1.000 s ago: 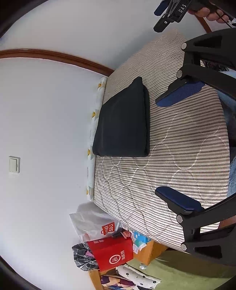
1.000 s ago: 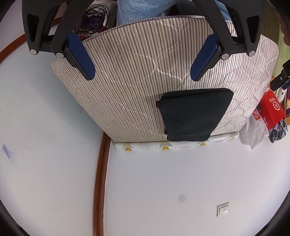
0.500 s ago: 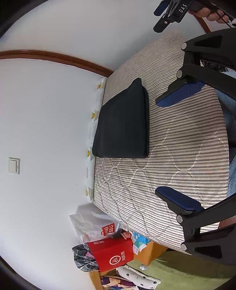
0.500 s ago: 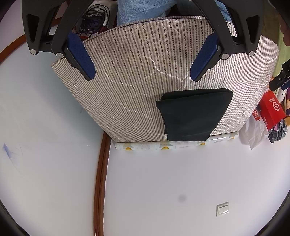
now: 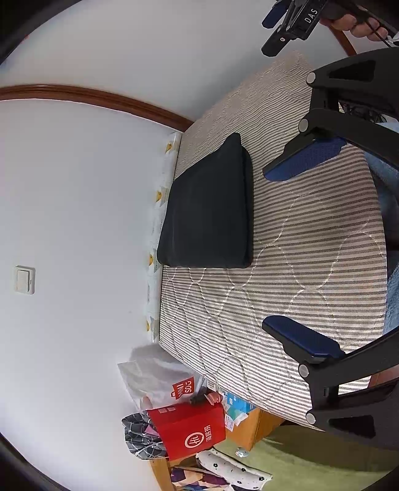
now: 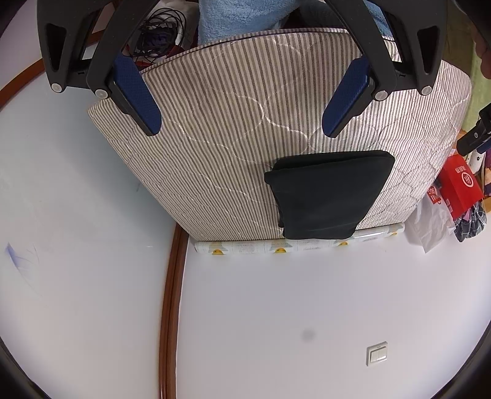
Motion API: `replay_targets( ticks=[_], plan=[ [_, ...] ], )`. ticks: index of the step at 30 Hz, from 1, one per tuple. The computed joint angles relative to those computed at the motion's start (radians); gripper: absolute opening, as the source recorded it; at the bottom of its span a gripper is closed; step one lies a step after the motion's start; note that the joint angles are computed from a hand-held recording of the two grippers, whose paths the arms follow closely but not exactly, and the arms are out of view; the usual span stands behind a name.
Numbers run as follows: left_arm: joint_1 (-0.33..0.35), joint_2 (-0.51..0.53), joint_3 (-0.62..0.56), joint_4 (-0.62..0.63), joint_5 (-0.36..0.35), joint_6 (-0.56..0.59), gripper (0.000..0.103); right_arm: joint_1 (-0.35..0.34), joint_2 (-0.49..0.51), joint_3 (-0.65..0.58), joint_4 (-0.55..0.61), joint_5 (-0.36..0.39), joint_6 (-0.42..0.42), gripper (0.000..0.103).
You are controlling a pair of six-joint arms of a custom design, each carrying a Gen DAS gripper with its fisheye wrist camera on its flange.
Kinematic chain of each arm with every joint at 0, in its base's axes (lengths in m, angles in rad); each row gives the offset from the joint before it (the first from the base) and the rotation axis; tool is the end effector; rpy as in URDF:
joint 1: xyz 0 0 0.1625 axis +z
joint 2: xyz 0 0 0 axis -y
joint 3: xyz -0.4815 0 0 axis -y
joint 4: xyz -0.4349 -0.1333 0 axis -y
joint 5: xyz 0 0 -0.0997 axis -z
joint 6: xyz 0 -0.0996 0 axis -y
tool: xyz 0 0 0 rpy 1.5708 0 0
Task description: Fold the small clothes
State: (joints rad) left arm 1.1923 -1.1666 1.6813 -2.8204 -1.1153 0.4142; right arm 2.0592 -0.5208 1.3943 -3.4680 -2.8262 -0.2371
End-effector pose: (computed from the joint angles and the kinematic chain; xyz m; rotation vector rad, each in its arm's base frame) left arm -0.0948 -0.7176 0.3916 0.7650 2.4100 -0.9589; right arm 0.3978 -0.6664 0.1378 -0.0456 -1.8766 1.1269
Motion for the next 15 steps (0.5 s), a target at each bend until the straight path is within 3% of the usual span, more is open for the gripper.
replay_targets(
  ticks=[15],
  plan=[
    [0.001, -0.002, 0.002, -0.009, -0.001, 0.006, 0.089, 0.002, -0.003, 0.004, 0.006, -0.006, 0.008, 0.103]
  ],
)
